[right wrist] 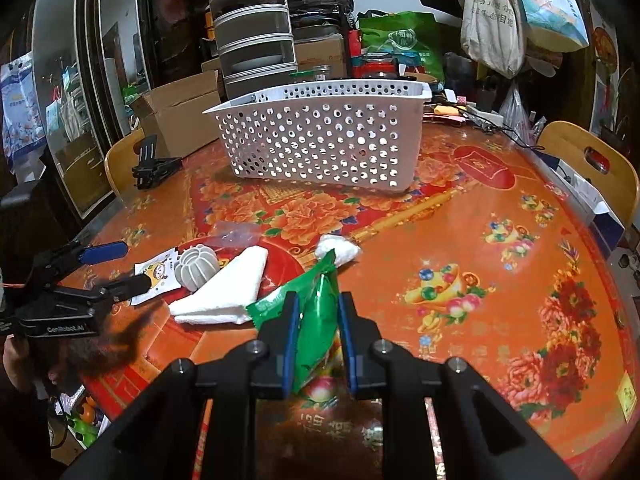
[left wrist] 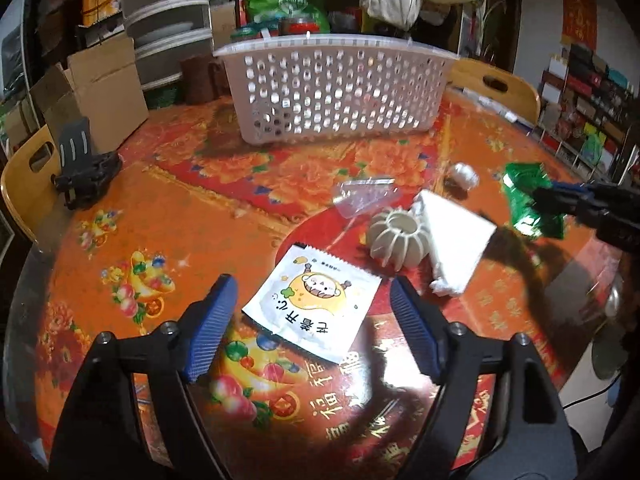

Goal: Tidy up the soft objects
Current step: 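Close the left gripper on the white cartoon snack packet while the right gripper holds the green packet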

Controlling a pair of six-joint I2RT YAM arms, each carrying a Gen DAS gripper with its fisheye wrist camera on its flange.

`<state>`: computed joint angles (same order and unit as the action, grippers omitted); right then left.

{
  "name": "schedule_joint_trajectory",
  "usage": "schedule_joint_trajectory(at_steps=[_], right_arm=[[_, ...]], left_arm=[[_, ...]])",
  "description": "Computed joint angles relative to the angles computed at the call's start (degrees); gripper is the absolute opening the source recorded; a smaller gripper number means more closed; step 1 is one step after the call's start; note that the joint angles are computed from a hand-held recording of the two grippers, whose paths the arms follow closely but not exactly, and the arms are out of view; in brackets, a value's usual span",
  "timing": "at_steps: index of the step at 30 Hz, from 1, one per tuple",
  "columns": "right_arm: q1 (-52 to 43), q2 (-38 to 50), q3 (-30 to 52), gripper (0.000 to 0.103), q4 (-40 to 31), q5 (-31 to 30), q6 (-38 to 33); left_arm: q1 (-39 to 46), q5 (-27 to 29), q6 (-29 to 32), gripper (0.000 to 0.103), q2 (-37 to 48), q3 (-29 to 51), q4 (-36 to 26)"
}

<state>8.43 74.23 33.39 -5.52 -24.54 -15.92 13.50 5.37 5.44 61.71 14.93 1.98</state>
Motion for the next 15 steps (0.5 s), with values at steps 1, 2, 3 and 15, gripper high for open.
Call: schedule_joint_trajectory(at_steps=[1,2,3,15], right_arm=[[-0.2,0.1,0.1,0.018,0.0,-0.2,0.0],[-0.4,0.1,0.1,0.018,0.0,-0.3,0.0],[-0.7,0.1,0.1,0.018,0.0,-0.6,-0.2],[-3.1,0.2,-0.3,0.018,-0.1,-3.2,-1.1]], left_arm=[[-0.3,-0.4,-0.2,0.078,2.1,0.7,0.4],[-0.6,-0.5,-0.5,0.077,4.0,1.3,0.8],[-0.9,0.1,-0.4,0.076,5.3,1.7,0.7],[-4.7,-1.1,-2.8,0.005,6.0,1.4,2.1]])
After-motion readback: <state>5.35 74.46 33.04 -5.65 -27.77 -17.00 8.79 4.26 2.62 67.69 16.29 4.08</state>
